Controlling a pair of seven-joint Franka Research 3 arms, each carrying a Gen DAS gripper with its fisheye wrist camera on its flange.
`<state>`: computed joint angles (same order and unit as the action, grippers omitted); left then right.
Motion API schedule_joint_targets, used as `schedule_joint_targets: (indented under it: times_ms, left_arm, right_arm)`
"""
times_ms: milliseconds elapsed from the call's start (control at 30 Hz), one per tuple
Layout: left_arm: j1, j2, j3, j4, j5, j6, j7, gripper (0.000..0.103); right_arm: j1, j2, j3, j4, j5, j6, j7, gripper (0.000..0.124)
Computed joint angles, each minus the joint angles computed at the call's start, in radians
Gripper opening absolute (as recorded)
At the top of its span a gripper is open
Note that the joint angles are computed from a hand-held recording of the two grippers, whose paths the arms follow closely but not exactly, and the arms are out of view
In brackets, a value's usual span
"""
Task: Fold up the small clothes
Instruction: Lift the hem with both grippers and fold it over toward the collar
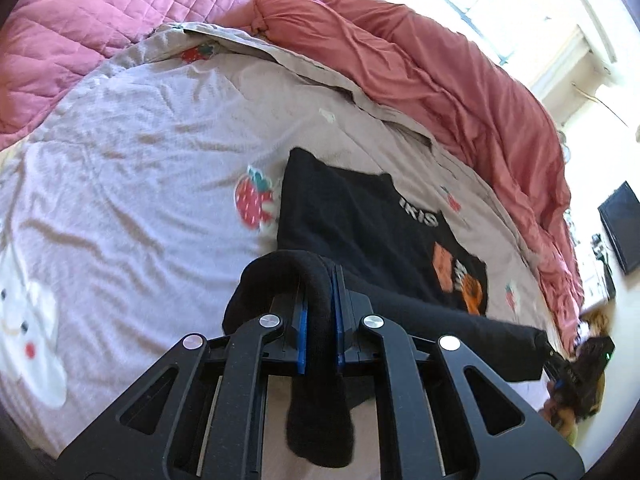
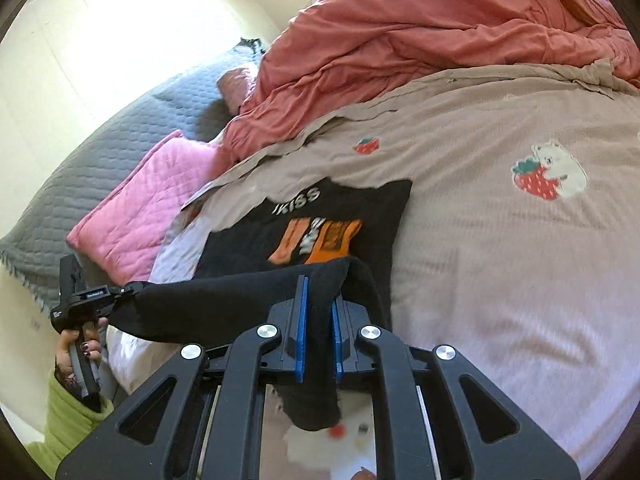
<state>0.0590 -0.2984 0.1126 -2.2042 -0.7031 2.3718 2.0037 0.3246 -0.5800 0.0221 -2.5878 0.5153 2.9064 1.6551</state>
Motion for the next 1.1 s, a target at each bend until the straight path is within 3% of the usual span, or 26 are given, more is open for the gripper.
schedule_joint_targets:
  times_ms: [300, 400, 467, 567, 633, 667, 700, 733, 800, 967, 1100]
  left_arm:
    - [0.002, 0.154, -0.075, 0.099, 0.024, 0.121, -0.118, 0.004]
    - [0.005, 0.187, -0.094, 0.105, 0.040, 0.166, -0.123, 0.005]
    - [0.007, 0.203, -0.102, 0.104, 0.039, 0.184, -0.105, 0.005]
    - [0.009, 0.205, -0.100, 0.088, -0.036, 0.199, -0.022, 0.009]
    - [0.010, 0.189, -0.093, 0.068, -0.100, 0.208, 0.054, 0.031]
    - [0.012, 0.178, -0.089, 0.058, -0.125, 0.213, 0.082, 0.037]
    - [0.013, 0.171, -0.086, 0.053, -0.138, 0.216, 0.097, 0.041]
    - [0.014, 0.158, -0.078, 0.046, -0.164, 0.220, 0.126, 0.041]
    - [0.014, 0.136, -0.064, 0.034, -0.205, 0.220, 0.161, 0.041]
    - [0.006, 0.058, -0.051, -0.029, -0.163, 0.199, 0.170, 0.041]
    - [-0.036, -0.033, -0.040, -0.116, -0.089, 0.176, 0.230, 0.041]
  right_arm:
    - [-0.067, 0.152, 0.025, 0.095, -0.052, 0.030, 0.050, 0.009]
    - [-0.122, 0.195, 0.062, 0.118, -0.116, -0.008, 0.107, 0.009]
    - [-0.160, 0.215, 0.091, 0.133, -0.183, -0.044, 0.155, 0.009]
    - [-0.157, 0.219, 0.085, 0.133, -0.220, -0.063, 0.176, 0.010]
    - [-0.158, 0.205, 0.087, 0.125, -0.241, -0.062, 0.190, 0.016]
    - [-0.165, 0.196, 0.097, 0.121, -0.262, -0.058, 0.201, 0.018]
    - [-0.188, 0.188, 0.120, 0.120, -0.301, -0.060, 0.228, 0.026]
    - [-0.227, 0.178, 0.156, 0.118, -0.358, -0.064, 0.271, 0.041]
    - [-0.286, 0.153, 0.214, 0.112, -0.462, -0.061, 0.348, 0.051]
    - [-0.266, 0.118, 0.245, 0.110, -0.585, -0.057, 0.337, 0.051]
    - [-0.203, 0.128, 0.270, 0.126, -0.665, -0.087, 0.235, 0.051]
